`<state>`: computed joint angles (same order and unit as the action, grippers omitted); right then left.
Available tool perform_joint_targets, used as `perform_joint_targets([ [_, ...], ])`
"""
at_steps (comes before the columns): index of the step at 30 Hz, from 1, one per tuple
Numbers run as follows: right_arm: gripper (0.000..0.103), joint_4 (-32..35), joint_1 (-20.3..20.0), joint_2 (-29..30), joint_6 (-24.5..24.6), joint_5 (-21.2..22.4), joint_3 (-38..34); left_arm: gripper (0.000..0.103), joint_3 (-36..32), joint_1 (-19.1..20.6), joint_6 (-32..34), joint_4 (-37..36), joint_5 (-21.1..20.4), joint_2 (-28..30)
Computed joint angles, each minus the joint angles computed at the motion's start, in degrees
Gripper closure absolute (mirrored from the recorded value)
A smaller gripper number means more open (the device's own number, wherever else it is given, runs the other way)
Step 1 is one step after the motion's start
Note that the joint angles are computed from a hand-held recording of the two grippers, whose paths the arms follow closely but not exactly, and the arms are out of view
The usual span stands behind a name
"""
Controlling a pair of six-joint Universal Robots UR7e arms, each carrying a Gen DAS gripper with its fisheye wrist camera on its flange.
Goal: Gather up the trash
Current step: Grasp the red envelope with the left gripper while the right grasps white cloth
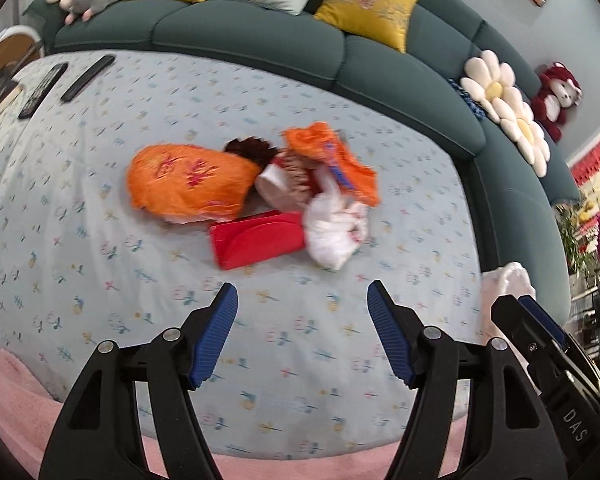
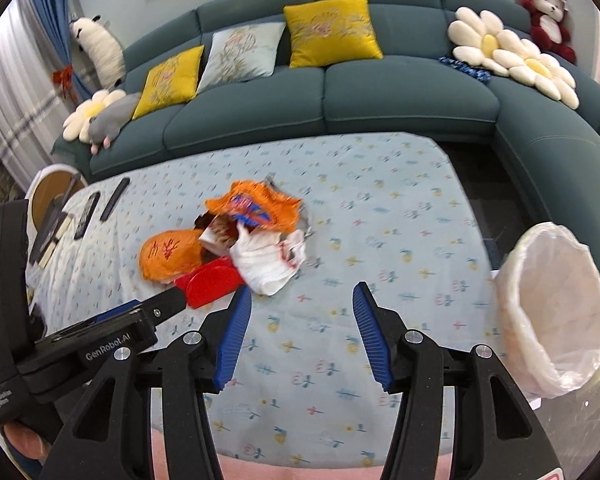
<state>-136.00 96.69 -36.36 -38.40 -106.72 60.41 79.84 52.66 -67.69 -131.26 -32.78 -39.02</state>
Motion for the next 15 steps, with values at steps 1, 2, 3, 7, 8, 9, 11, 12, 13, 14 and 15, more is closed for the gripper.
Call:
perform_joint_targets([
  [1, 0.051, 0.13, 0.14, 0.52, -0.03, -0.33, -0.02, 0.039, 0.93, 0.41, -0.72, 0.13, -0.24, -0.61],
  [2, 0.051, 0.34, 0.26, 1.05, 0.02, -0.68, -0.07, 0.039, 1.57, 0.67, -1.14, 0.14, -0.42, -0.96],
  [3, 0.051, 0.59, 0.33, 1.49, 0.1, -0.88, -0.19, 0.039, 2.26, 1.03, -1.59, 0.11, -0.68, -1.35],
  [7, 0.051, 1.5, 0.67, 4.2, 0.51, -2.07, -1.72, 0.039, 4.52, 2.86, -2.22, -1.07, -2.26, -2.63],
  [8, 0.051, 2.12, 0.72, 5.19, 0.88, -2.43, -2.57, 0.039, 4.82, 3.35, -2.09, -1.57, -2.7, -2.76],
  [9, 0.051, 2.59, 0.76, 5.97, 1.05, -2.78, -3.36, 0.039, 5.08, 3.82, -1.76, -2.15, -3.04, -2.87],
  [11, 0.051, 3.2, 0.87, 7.77, 1.22, -3.57, -4.87, 0.039, 5.15, 4.82, -0.46, -3.68, -3.9, -2.79],
  [12, 0.051, 3.62, 0.89, 8.52, 1.23, -3.89, -5.72, 0.039, 5.01, 5.34, 0.78, -4.79, -4.46, -2.64],
  [13, 0.051, 4.1, 0.92, 9.57, 1.33, -4.38, -6.8, 0.039, 4.7, 5.69, 1.66, -5.23, -4.85, -2.48],
  [14, 0.051, 4.39, 0.91, 10.24, 1.41, -4.66, -7.49, 0.039, 4.08, 6.21, 2.98, -5.54, -5.31, -2.11],
  [15, 0.051, 4.69, 0.89, 11.23, 1.5, -5.12, -8.46, 0.039, 3.29, 6.68, 4.05, -5.29, -5.58, -1.66],
])
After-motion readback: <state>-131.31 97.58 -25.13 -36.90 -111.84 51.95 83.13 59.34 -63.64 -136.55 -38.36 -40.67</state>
